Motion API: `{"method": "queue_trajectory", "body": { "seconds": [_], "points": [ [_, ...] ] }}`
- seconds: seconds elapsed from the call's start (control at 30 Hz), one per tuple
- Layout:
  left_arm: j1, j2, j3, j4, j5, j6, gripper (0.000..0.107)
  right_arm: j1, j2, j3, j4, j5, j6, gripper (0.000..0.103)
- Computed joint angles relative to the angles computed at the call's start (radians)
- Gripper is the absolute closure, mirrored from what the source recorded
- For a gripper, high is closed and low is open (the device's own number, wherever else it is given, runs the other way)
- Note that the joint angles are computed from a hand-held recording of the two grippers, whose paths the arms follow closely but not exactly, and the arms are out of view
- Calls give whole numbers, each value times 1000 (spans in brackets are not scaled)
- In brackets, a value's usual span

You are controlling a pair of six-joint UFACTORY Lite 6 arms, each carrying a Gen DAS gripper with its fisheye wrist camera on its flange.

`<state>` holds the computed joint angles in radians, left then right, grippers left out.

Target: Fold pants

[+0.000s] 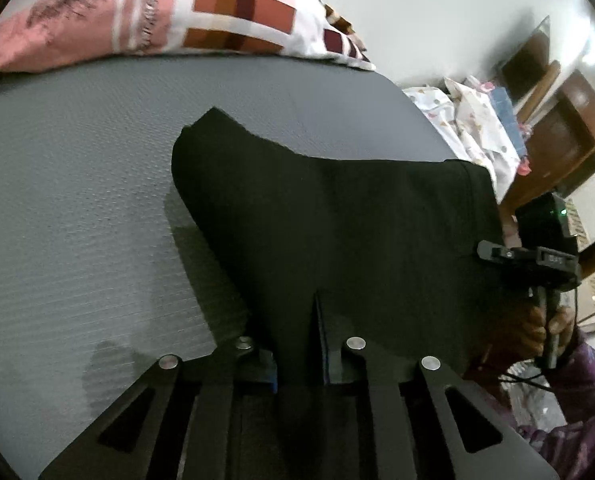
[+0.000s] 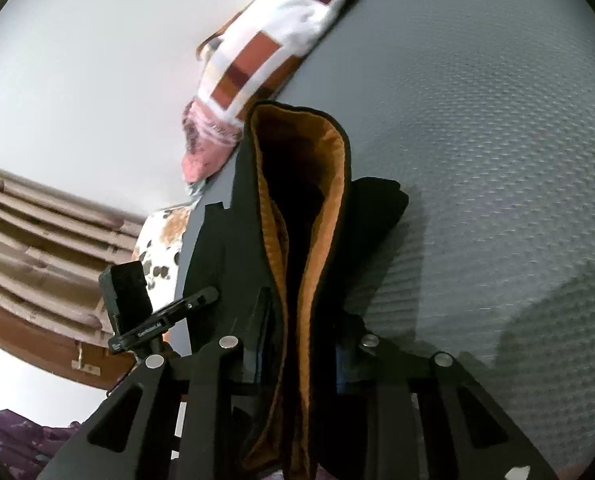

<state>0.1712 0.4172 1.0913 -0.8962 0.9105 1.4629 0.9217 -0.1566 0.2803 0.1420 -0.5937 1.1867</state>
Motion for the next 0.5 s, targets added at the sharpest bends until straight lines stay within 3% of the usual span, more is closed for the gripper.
{"method": "queue_trajectory", "body": {
  "seconds": [0.3,0.5],
  "points": [
    [132,3,88,16,22,21,94,-7,294,297,-91,-39,25,80],
    [201,92,231,14,55,3,94,-33,415,477,-158,0,36,80]
  ]
}}
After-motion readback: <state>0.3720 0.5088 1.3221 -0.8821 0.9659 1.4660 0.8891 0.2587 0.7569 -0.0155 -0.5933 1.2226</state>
